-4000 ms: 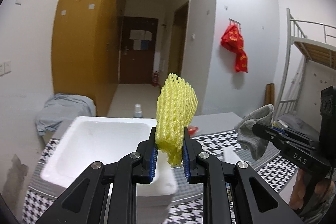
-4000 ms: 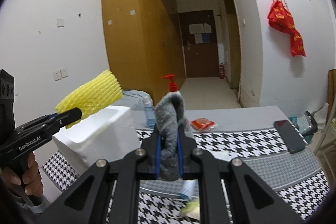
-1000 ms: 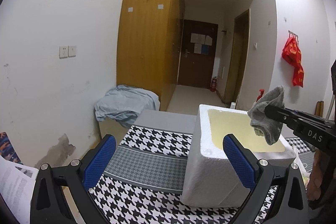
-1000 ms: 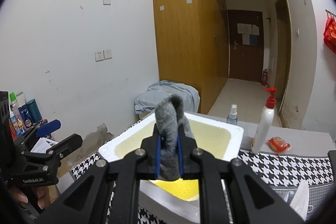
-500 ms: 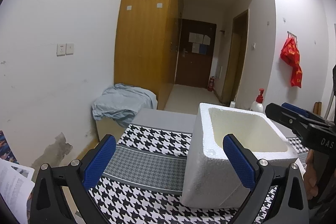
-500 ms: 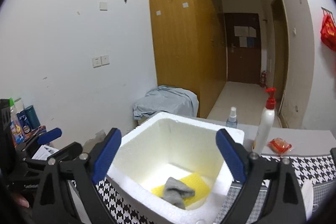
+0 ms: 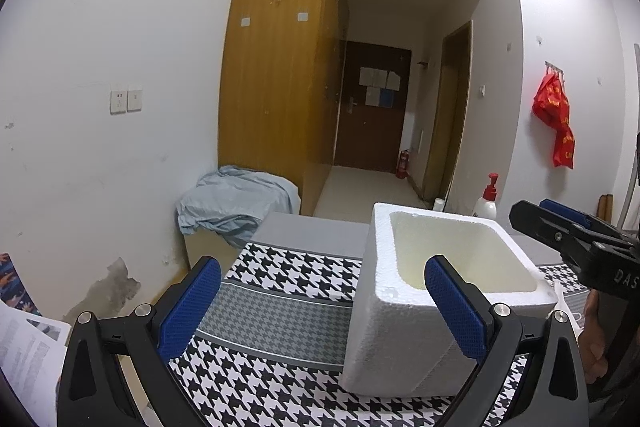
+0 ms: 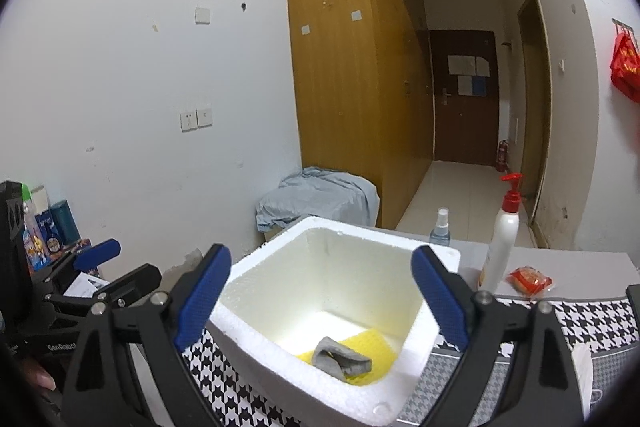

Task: Organize soft objects
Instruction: 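Withdraw both tools from the box back toward the remaining items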

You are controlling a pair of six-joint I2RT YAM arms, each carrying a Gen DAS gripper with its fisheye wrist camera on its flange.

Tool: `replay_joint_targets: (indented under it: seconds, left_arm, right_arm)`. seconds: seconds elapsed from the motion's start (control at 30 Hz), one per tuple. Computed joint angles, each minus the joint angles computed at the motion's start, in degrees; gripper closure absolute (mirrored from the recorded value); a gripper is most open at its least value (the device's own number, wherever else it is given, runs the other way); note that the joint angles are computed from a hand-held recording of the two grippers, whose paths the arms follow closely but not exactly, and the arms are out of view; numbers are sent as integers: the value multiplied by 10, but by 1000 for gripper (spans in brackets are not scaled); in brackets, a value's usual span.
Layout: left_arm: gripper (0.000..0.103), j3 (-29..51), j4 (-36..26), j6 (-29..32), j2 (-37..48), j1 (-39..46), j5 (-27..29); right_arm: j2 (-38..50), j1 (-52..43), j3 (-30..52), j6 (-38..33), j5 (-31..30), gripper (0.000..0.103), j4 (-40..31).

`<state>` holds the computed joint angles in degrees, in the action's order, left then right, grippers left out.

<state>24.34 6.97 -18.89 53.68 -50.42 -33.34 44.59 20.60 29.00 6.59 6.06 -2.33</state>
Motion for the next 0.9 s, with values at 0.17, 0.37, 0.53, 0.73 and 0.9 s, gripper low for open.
replay_joint_targets:
  seconds: [0.17, 0.37, 0.53, 0.73, 0.9]
  left_arm:
    - [1, 5, -5, -5, -5, -23, -21]
    - [1, 11, -12, -5, -13, -63, -56]
    - [1, 24, -13, -3, -1, -91, -76]
    - [1, 37, -11, 1, 8, -118, -80]
    - [1, 52, -1, 3, 33, -151, -92]
  right_arm:
    - [-43, 29, -14, -18, 57, 1, -12]
    - [-96, 6, -23, -17, 33, 0, -47]
    - [-129, -8, -26, -21, 26, 0, -69]
    - [-185, -17, -32, -30, 30, 0, -106]
    - [-224, -52, -35, -33, 16, 0, -136]
